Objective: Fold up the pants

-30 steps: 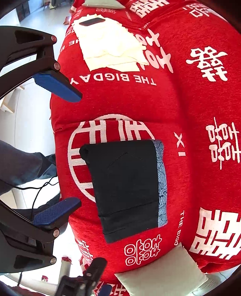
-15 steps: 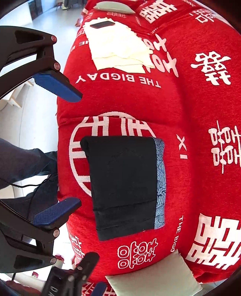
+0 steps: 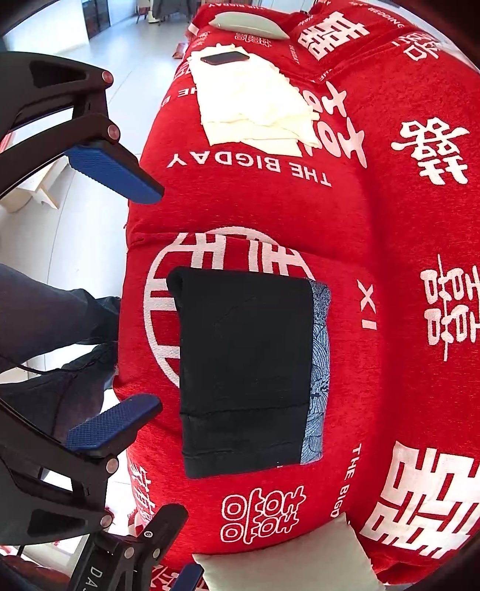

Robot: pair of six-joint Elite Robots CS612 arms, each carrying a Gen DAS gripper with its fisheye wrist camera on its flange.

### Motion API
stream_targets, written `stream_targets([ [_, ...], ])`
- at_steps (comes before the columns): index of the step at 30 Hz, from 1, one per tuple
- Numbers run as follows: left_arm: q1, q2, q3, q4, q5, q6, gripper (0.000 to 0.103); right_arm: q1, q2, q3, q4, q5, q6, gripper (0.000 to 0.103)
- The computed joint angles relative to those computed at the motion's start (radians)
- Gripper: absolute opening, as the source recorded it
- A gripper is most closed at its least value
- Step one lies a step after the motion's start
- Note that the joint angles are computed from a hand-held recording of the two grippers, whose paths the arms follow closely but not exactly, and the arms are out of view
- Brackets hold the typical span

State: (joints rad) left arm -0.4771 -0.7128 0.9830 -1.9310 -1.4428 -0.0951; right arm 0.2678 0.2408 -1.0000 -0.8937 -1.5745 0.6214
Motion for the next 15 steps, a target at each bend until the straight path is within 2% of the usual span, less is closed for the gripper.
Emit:
stream_targets([
  [15,0.0,0.002,0.002,0.001,0.009,-0.003,0.103,0.001,-0.004,0.015,-0.003,0.005,-0.03,0.103],
])
